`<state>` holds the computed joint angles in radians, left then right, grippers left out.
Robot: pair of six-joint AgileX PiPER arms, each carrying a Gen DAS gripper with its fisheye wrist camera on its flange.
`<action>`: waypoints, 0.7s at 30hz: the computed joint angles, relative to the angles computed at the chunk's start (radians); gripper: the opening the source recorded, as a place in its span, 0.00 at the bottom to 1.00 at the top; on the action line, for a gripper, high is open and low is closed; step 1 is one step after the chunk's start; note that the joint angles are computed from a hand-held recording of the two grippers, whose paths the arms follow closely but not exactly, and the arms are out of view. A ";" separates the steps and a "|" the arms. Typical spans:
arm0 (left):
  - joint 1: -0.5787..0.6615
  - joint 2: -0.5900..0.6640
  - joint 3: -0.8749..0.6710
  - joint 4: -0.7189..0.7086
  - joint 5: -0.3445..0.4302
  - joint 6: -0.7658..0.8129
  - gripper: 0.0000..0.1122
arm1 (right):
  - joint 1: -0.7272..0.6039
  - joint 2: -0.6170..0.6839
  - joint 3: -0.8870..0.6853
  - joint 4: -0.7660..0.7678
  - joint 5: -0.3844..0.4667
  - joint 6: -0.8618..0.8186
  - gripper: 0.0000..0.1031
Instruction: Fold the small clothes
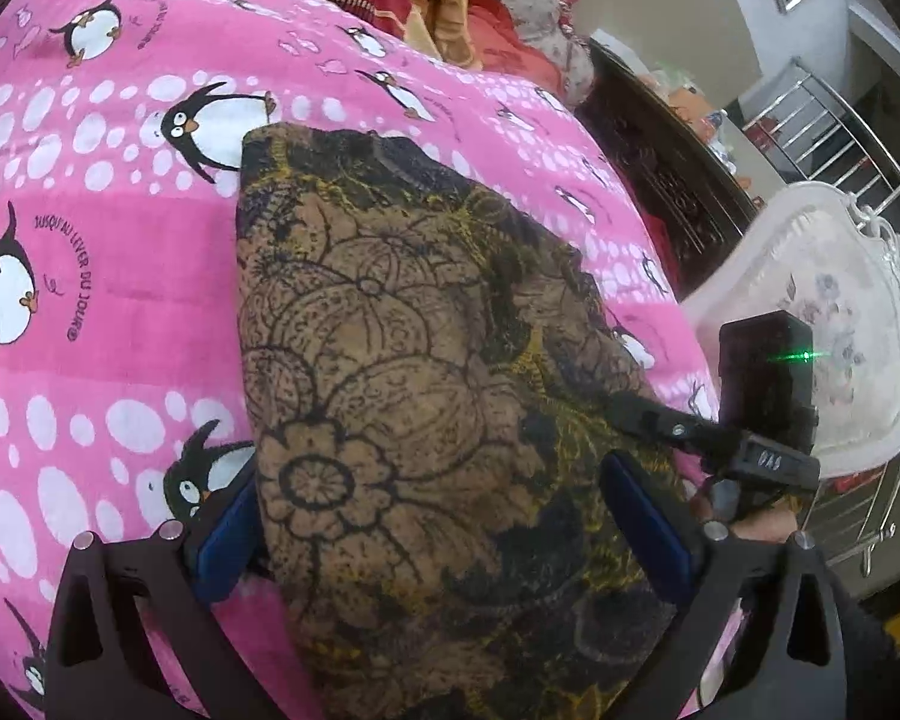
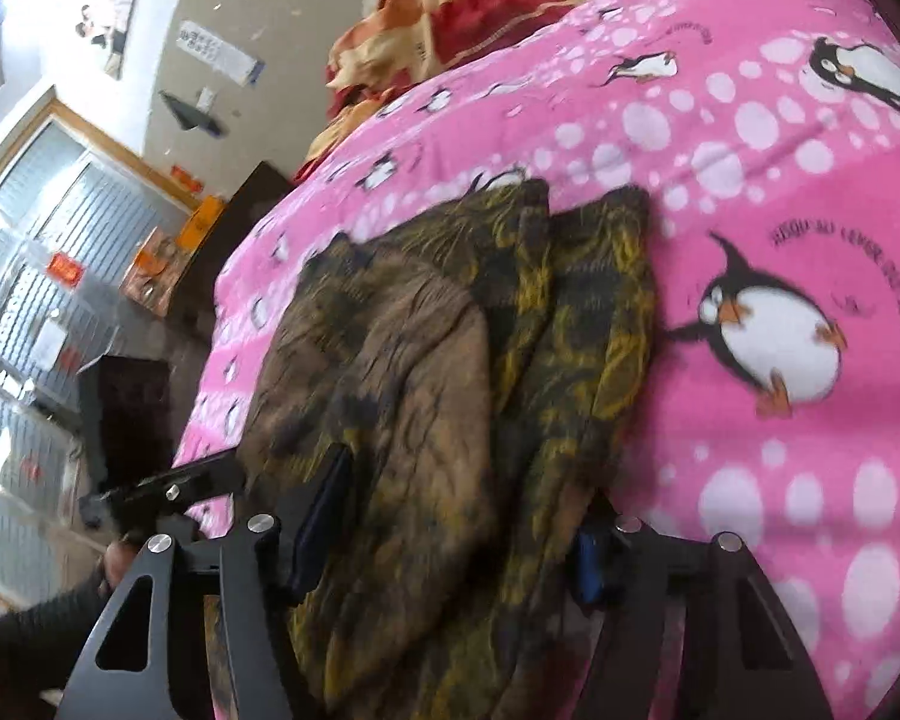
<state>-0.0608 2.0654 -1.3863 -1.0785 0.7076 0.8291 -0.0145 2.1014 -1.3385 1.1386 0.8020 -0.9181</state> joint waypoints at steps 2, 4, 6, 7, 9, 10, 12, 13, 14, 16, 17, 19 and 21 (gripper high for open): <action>-0.027 -0.031 0.026 0.091 -0.076 -0.072 0.67 | 0.036 -0.037 0.045 -0.014 -0.074 -0.047 0.67; -0.037 -0.059 0.061 0.141 -0.142 -0.115 0.48 | 0.046 -0.051 0.060 -0.025 -0.096 -0.048 0.67; -0.009 -0.065 0.089 0.047 -0.138 -0.053 0.24 | 0.050 -0.047 0.040 -0.066 -0.088 0.025 0.67; 0.013 -0.061 0.098 -0.007 -0.120 -0.035 0.23 | 0.049 -0.045 0.021 -0.113 -0.082 0.076 0.64; 0.008 -0.079 0.122 -0.023 -0.152 -0.024 0.20 | 0.055 -0.034 -0.030 -0.178 -0.040 0.187 0.40; -0.016 -0.112 0.149 0.004 -0.207 -0.019 0.19 | 0.057 -0.034 -0.039 -0.169 -0.022 0.211 0.31; -0.026 -0.144 0.167 0.021 -0.231 0.001 0.18 | 0.076 -0.035 -0.046 -0.186 -0.051 0.261 0.31; -0.013 -0.154 0.167 0.010 -0.212 0.023 0.18 | 0.077 -0.034 -0.042 -0.169 -0.060 0.271 0.31; 0.015 -0.165 0.163 -0.004 -0.177 0.051 0.18 | 0.078 -0.031 -0.036 -0.119 -0.065 0.266 0.31; 0.057 -0.188 0.153 0.029 -0.151 0.067 0.18 | 0.075 -0.019 -0.025 -0.017 -0.048 0.214 0.28; 0.081 -0.198 0.151 0.045 -0.145 0.071 0.18 | 0.087 -0.008 -0.024 0.039 -0.035 0.192 0.27; 0.148 -0.200 0.130 0.067 -0.109 0.068 0.18 | 0.141 0.023 -0.055 0.091 -0.035 0.184 0.27; 0.231 -0.181 0.090 0.120 -0.072 0.037 0.18 | 0.211 0.088 -0.159 0.085 -0.028 0.242 0.27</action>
